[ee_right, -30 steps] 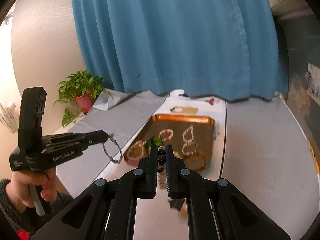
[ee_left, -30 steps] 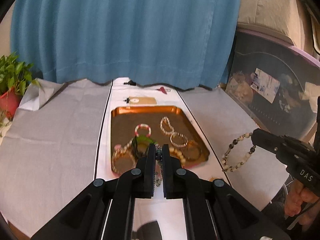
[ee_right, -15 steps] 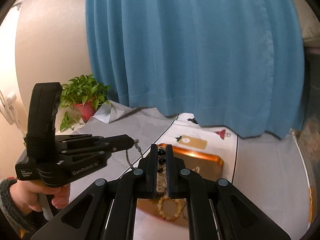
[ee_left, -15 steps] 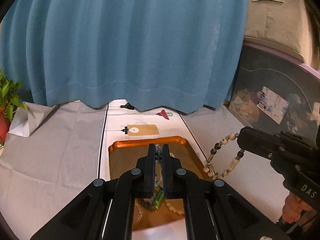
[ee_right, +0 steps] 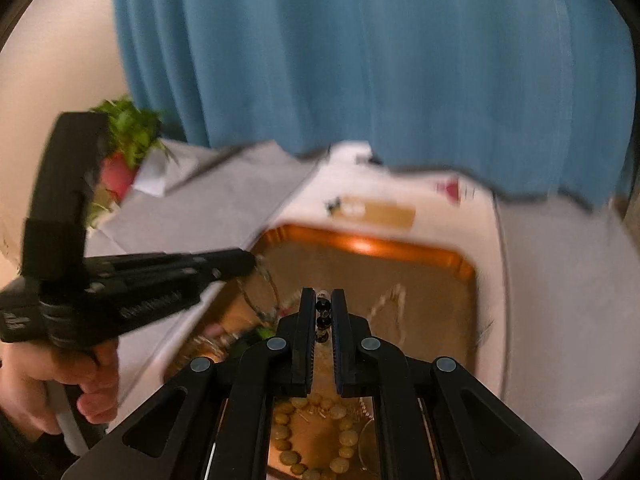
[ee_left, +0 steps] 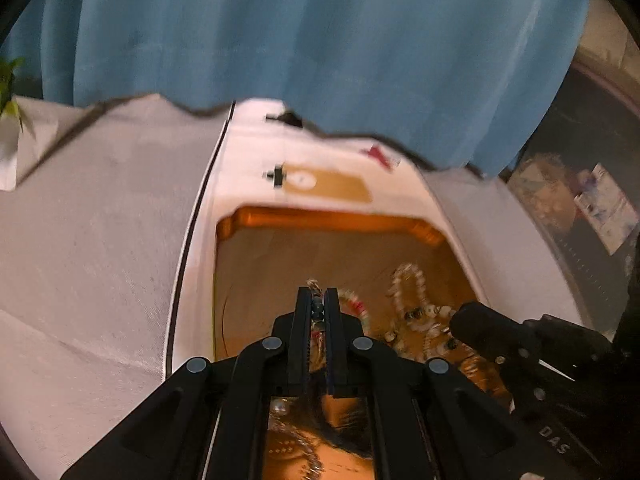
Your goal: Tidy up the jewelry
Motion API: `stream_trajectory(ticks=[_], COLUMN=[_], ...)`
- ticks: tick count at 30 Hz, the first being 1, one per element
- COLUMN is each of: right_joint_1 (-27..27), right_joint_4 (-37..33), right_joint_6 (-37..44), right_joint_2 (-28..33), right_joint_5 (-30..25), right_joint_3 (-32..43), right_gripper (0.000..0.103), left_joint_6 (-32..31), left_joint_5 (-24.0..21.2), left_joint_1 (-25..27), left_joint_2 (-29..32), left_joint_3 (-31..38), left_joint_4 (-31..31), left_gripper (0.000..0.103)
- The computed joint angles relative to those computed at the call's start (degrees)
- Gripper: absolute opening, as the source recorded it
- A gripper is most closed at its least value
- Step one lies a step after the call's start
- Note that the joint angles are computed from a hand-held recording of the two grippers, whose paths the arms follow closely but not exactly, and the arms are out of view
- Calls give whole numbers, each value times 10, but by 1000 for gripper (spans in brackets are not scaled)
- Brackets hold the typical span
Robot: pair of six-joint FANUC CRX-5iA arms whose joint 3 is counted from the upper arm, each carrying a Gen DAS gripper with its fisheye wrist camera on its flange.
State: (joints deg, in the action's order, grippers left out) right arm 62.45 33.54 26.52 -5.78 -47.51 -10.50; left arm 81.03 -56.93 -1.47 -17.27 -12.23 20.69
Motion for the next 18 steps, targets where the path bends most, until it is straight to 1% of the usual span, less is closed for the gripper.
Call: stream_trajectory(ticks=[2, 4, 5, 6, 7, 8, 10, 11, 13, 14, 15, 16, 18], right_joint_1=[-6, -8, -5, -1, 5, 11, 33, 43, 79, 98, 120, 146, 195], right_joint_4=[-16, -33, -35, -37, -28, -16, 18, 27, 54, 66, 81, 99, 130], right_joint_6=[-4, 4, 5, 0, -17, -33, -74, -85, -111, -120, -130, -145, -164], right_joint_2=[2, 2, 5, 7, -1, -10, -30, -36, -54, -61, -66, -71, -78], right_joint_5=[7, 6, -13, -34, -41, -44, -76, -93, -140, -165, -194, -226, -280], right_joint_3=[-8, -8, -1, 5, 1, -5, -11, -8, 1, 8, 17, 26, 43], right_gripper=[8, 10, 17, 24, 39, 50, 56, 56, 56, 58, 58, 60, 64], left_joint_6=[6, 50, 60, 62, 64, 62, 69, 70, 75, 82, 90, 100, 106], left_joint_5=[-6, -21, -33, -36, -35, -30, -48, -57, -78, -86, -97, -111, -124], left_joint_1=[-4, -19, -20, -19, -17, -18, -26, -27, -28, -31, -37, -46, -59], left_joint_2=[2, 4, 1, -2, -20, -36, -58, -64, -92, -103, -115, -131, -150], left_joint_3=[3, 29, 36, 37, 34, 32, 54, 63, 82, 93, 106, 122, 142], left_joint_4=[-14, -70, -77, -75, -70, -72, -93, -94, -92, -96, -102, -109, -114], left_gripper=[4, 7, 24, 49, 57, 62, 65, 69, 71, 75, 80, 83, 88])
